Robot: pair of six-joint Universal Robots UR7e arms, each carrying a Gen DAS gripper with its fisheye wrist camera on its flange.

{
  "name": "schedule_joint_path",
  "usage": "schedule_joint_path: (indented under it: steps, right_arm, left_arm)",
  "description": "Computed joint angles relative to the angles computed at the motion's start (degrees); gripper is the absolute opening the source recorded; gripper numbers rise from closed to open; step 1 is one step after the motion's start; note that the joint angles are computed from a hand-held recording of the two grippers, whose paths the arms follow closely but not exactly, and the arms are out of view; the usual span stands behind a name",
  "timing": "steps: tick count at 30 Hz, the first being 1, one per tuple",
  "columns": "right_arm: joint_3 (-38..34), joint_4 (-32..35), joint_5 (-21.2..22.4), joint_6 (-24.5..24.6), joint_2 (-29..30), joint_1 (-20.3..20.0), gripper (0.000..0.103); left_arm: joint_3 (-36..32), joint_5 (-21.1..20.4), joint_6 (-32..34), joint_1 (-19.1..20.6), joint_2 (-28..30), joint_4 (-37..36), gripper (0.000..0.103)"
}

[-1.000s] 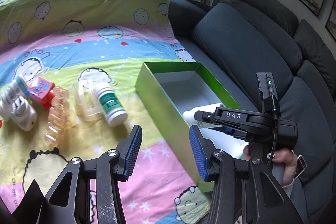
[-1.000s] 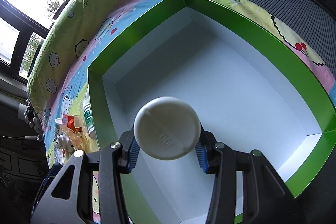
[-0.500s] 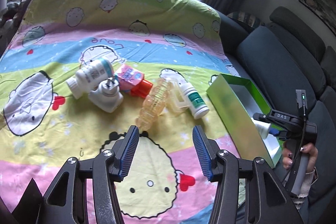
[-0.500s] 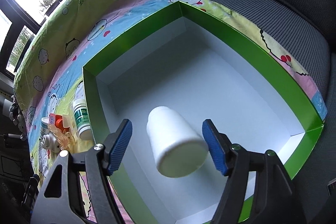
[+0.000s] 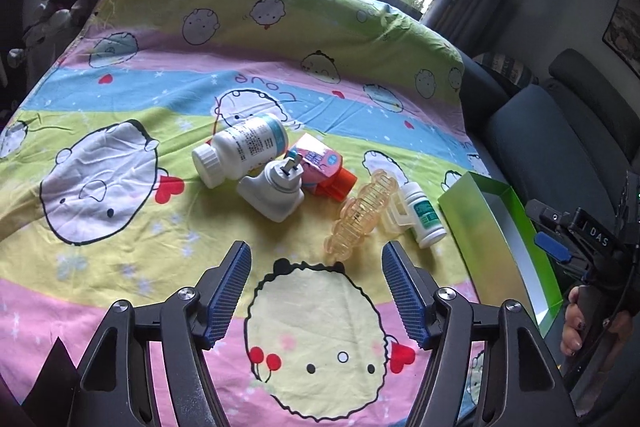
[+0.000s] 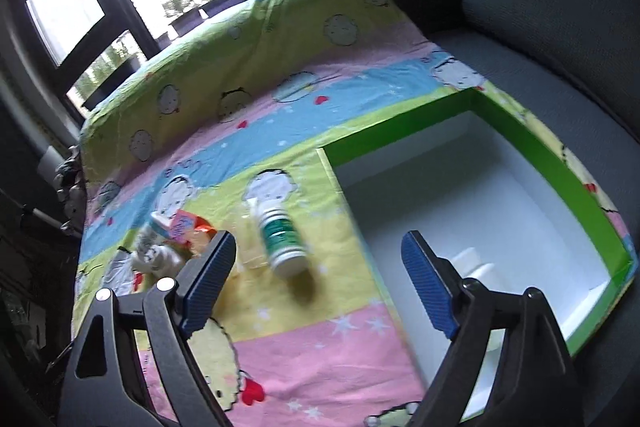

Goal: Organize rigid objects
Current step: 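Move the right gripper back over the amber segmented hair clip, then close the right gripper on the amber segmented hair clip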

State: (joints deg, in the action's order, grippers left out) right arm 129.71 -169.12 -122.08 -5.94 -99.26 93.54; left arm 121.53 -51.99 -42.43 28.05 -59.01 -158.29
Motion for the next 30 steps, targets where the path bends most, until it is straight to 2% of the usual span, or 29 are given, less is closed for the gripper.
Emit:
schedule_joint_path:
  steps: [3, 8, 11, 15, 17, 19, 21, 24, 30]
  right_arm:
    - [-1.2, 0.7, 4.0, 1.2, 5.8, 0.9, 0.085]
    - [-4.5, 3.2, 5.2, 4.9, 16.1, 1.6, 0.083]
    - [-6.5, 4.4, 2.6, 7.7, 20.7, 2.5, 0.076]
    - [-8.3, 4.0, -1.8, 8.8, 24.9, 3.7, 0.069]
    - [-8.9, 4.3, -3.2, 9.1, 26.2, 3.8, 0.064]
    - [-9.5, 5.2, -3.8, 8.7, 27.1, 3.6, 0.052]
    - [-9.7, 4.7, -6.3, 7.6, 28.2, 4.0, 0.042]
    - [-9.2, 4.8, -6.2, 5.8, 27.7, 4.0, 0.036]
    - [-6.9, 9.9, -2.3, 3.7, 22.9, 4.2, 0.035]
  left_arm:
    - [0.2, 1.7, -1.3, 0.4, -0.6, 1.2, 0.072]
    - [0.4, 3.5, -3.4, 0.9, -1.8, 3.8, 0.072]
    - [0.5, 3.8, -3.6, 0.9, -2.4, 4.0, 0.072]
    - [0.8, 4.5, -3.5, 1.0, -2.8, 4.0, 0.072]
    - [0.7, 4.9, -4.0, 1.0, -3.0, 4.4, 0.072]
    - [0.9, 4.6, -4.0, 1.1, -3.2, 4.1, 0.072]
    - [1.0, 4.5, -4.0, 1.0, -3.2, 3.8, 0.072]
    - [0.7, 4.4, -4.2, 0.9, -3.1, 5.0, 0.072]
    - [0.4, 4.2, -3.8, 0.6, -2.6, 5.6, 0.072]
